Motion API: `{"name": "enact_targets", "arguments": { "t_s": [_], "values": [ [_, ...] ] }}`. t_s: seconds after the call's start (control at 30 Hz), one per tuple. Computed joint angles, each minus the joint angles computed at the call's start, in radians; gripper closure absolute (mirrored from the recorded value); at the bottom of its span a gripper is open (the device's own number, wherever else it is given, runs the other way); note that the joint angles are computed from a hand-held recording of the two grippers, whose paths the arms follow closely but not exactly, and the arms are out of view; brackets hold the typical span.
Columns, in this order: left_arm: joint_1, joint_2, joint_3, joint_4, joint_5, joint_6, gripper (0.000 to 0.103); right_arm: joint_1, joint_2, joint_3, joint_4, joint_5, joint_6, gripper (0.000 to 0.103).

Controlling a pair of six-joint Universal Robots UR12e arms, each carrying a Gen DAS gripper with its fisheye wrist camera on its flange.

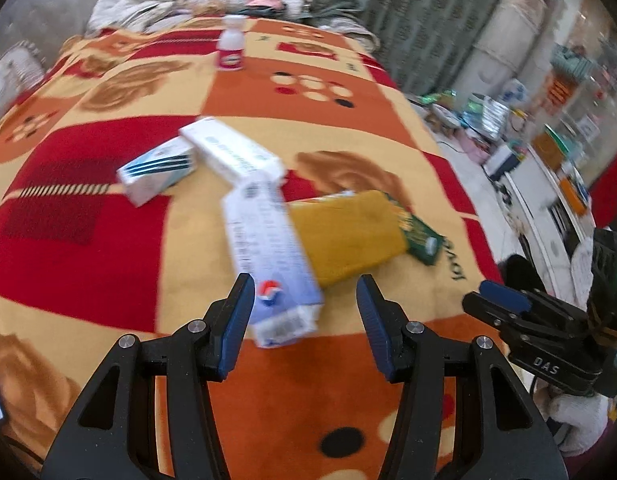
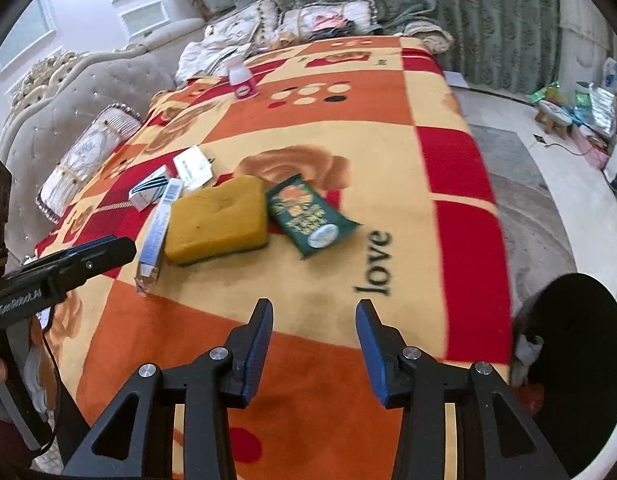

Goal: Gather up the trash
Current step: 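Grasp the white medicine box with the left tool while the right tool grasps the green snack packet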

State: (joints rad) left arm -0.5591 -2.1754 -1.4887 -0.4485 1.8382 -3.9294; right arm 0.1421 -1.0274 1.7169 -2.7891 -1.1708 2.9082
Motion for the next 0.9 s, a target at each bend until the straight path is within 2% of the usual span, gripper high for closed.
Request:
{"name": "enact_targets", "arguments": {
  "t_s": [0.2, 0.57, 0.7, 0.8, 0.9],
  "values": [
    [0.025, 0.007, -0.020, 0.002, -0.031, -0.046, 0.051, 0.022, 0.019, -0.039, 0.032, 0.014, -0.010, 0.048],
    [0.055, -0.044, 0.029, -0.020, -0.111, -0.062, 0.050, 0.038, 0.045, -0.087, 0.067, 0.015, -0.018, 0.044],
    [0.061, -0.049, 0.031, -0.011, -0.121, -0.046, 0.049, 0.040, 0.063, -0.115, 0.066, -0.010, -0.023, 0.043],
    [0.072, -0.036, 0.009, 0.008, -0.158, -0.037, 0.049, 0.048, 0.088, -0.152, 0.080, -0.064, -0.065, 0.043],
    [0.076, -0.028, -0.002, -0.009, -0.149, -0.038, 0.049, 0.051, 0.111, -0.189, 0.119, -0.112, -0.120, 0.043]
  ]
}}
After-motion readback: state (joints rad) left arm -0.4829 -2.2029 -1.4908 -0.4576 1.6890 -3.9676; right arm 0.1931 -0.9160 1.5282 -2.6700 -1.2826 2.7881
